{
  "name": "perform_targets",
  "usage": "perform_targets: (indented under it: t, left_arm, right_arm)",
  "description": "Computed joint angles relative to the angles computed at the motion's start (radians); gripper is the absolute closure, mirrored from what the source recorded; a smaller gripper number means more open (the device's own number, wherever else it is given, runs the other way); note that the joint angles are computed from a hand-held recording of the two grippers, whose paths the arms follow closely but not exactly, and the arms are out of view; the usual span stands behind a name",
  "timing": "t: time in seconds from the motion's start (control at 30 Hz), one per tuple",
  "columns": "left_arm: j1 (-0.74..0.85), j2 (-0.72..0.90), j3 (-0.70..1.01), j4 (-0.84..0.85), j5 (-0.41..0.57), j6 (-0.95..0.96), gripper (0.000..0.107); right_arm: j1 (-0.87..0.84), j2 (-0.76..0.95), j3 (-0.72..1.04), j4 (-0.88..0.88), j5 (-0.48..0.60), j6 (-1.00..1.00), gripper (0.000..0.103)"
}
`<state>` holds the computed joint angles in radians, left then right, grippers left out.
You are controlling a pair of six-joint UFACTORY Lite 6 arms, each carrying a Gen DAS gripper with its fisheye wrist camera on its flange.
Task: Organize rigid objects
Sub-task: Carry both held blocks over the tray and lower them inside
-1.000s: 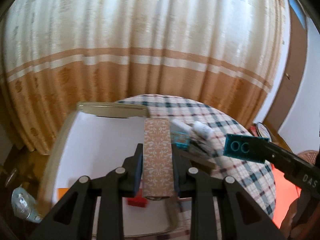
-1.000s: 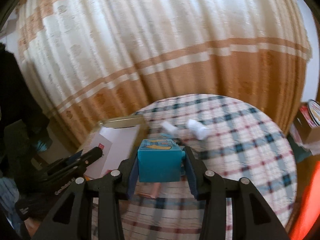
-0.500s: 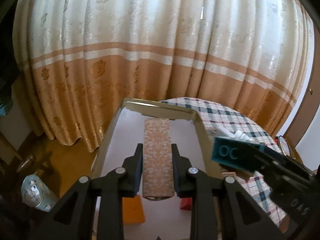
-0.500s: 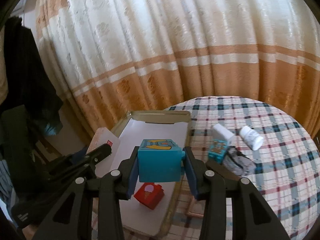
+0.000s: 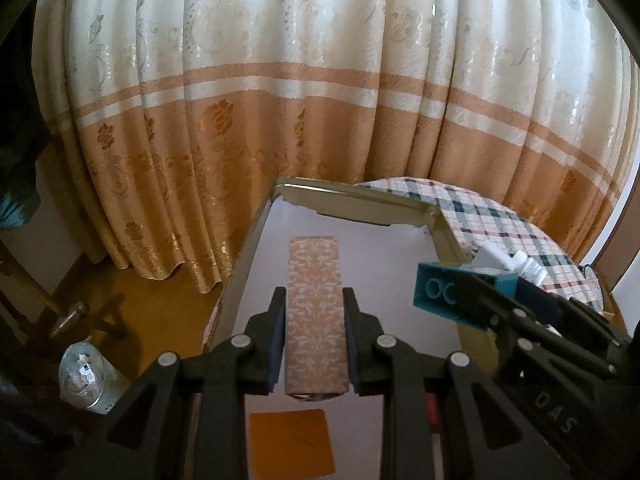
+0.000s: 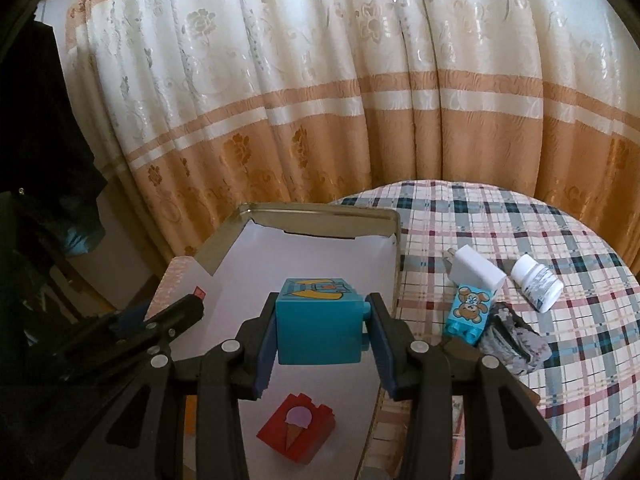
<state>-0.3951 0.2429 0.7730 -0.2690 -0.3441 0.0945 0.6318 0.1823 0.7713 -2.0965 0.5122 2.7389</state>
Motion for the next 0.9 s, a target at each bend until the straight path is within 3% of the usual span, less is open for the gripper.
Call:
perform_targets:
  t: [0.3,0.67,0.9]
  left_arm:
    - [0.002,0.061,0.036,-0.011,0.005,0.010,0.082]
    - [-0.038,0.096,0.069,-0.288,0.004,0.277,0.082]
    - [-0.036,0.109,0.087,-0.373,0.023,0.353,0.082]
  right_arm:
    - [-0.014,0.096,0.071,-0.025,-0.030,0.020,0.058]
    - [-0.029,0.122,0.086,-0.054,-0.056,0.051,0.058]
    - [-0.034,0.130,0.099,-0.048,-0.071,0.033,0.058]
